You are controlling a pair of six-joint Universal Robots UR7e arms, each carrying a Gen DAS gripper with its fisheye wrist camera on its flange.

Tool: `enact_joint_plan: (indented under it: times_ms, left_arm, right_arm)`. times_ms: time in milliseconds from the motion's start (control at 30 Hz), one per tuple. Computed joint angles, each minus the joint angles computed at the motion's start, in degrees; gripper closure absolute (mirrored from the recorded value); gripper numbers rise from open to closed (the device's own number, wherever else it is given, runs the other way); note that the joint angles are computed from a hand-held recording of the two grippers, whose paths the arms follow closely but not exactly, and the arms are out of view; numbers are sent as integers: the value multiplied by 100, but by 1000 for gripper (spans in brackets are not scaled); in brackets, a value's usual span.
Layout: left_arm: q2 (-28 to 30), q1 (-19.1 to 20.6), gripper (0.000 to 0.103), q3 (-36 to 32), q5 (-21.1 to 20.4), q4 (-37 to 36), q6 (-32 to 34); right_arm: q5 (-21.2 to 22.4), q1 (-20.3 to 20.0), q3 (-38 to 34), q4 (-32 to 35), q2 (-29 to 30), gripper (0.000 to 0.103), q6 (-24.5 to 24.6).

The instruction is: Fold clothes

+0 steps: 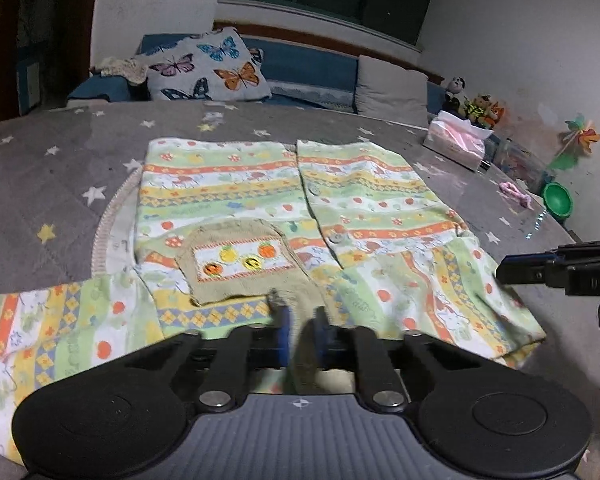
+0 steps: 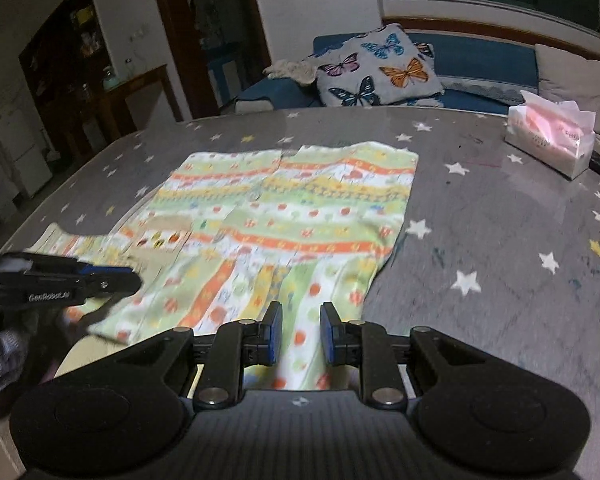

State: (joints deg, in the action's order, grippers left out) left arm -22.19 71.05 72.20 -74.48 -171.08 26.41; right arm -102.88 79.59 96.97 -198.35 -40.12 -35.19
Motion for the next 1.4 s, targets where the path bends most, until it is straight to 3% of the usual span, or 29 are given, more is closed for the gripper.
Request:
enact_joint_plan:
  times_ms: [200,400,533,600,667,767,933,1067,1233,1400]
  left_arm:
    - [9,-69,99,107,69,-692,324]
    - [93,-40,98,-95,254,-330,254]
    - [5,-52,95,57,250,-422,169]
    - [-80,-71,78,215,98,-517,231]
    - [-121,-101,69,342,4,-616,356]
    - [-120,-121,69,398,-81,-559,489]
    - [13,-114,70,296,191,-479,648]
    - [-15,-76,70,328,179,-565,700]
    - [-100,-36,70,373,217,-607,508]
    - [-294,21,68,566,289,-871,295]
  right_arm:
    - [-101,7,-362,-2,250,83,16]
    - [-304,6,-512,52,384,83,-5]
    - [-304,56,-392,-84,334,70,-129]
    - [-286,89,-324,-114,309,70,-201]
    - [-234,119,-271,-84,290,66,-239]
    - [-169,173,-260,-24,326,65,-330]
    - [-148,285,-359,22,500,64,-567]
    - [-123,355,-502,-23,650,60,-709]
    - [-56,400,-651,173,782,60,-709]
    - [-256,499,-633,207,935,60,-1152]
